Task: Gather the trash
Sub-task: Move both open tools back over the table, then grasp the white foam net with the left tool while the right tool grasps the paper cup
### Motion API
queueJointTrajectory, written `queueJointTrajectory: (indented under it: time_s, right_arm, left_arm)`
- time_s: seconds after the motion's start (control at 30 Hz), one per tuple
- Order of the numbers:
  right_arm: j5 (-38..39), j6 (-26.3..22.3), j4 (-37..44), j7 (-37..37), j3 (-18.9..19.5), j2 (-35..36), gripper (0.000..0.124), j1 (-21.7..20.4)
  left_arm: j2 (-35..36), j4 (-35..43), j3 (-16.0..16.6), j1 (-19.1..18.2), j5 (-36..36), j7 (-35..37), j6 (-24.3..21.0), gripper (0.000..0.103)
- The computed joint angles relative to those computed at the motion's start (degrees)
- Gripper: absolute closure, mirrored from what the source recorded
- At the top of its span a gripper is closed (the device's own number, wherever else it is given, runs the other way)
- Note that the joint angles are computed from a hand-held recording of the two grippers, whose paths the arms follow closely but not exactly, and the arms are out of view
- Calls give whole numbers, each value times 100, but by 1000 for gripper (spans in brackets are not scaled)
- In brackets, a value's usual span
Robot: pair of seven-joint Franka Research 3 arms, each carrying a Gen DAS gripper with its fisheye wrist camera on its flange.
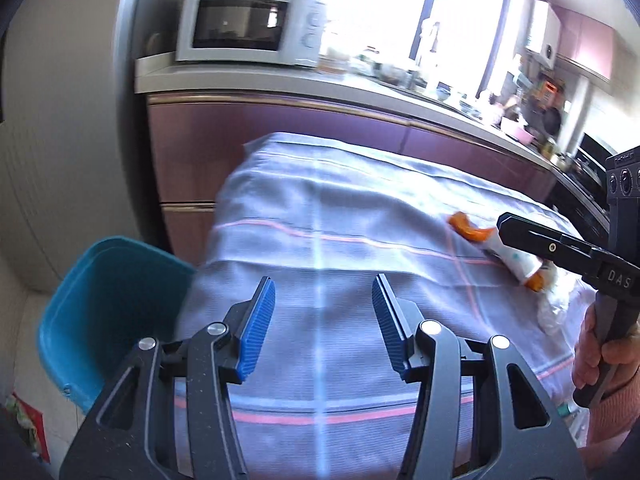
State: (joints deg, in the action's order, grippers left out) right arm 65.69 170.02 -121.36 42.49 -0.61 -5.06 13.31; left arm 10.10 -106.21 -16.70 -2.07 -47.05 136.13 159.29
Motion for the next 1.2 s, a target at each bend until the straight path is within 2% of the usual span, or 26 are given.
queueJointTrajectory:
  time_s: [0.2,0.43,0.53,0.6,0.7,0.77,0.8,0.9,0.93,0.97,1.1,1.2]
  right_arm:
    - [-145,670,-849,327,-238,-640,88,-87]
    - [-414,1171,-1342,796,-712,-932,87,-37]
    - [-654,1386,-1457,1152,-861,-957,79,-66]
    - [-893,1513,-1565,1521,-802,-982,70,-293]
    - [-1447,1572,-1666,2275,-287,-913,66,-1158]
    - [-1665,1535,-1667,2668,-203,-830,58,-1491]
    - [-1655,1478,-1640,2714,-366,-790,58,-1429]
    - [-1319,1351,-1493,2581,-1214,-642,55,-797]
    - [-867,1317,-1382,2196,-1681,-598,54,-345]
    - [-413,1250,-1264,1815,-1976,-540,54,-83]
    - [903,693,-927,905,-2315,-342,54,-13]
    - [1285,393,-776,667,-2256,-207,54,-204]
  left_arm:
    - [134,150,-196,-276,209,14,-136,51]
    - [667,899,-384,-450,728,-355,-540,49]
    - [933,1298,-473,-491,944,-570,-810,47]
    - [1118,1573,-549,-513,1068,-642,-938,47]
    - [1424,2033,-548,-648,1464,-1014,-1129,44]
    - [1676,2418,-560,-708,1690,-1285,-1366,42]
    - [1836,2671,-566,-739,1797,-1437,-1544,41]
    - [2307,3410,-521,-891,2164,-1961,-1985,38]
    - [2424,3583,-522,-928,2261,-2081,-2070,38]
    - [2534,3745,-536,-952,2329,-2183,-2158,38]
    - [3130,4681,-591,-1097,2517,-2581,-2701,38]
    - [3645,5548,-593,-1265,2648,-2866,-3144,38]
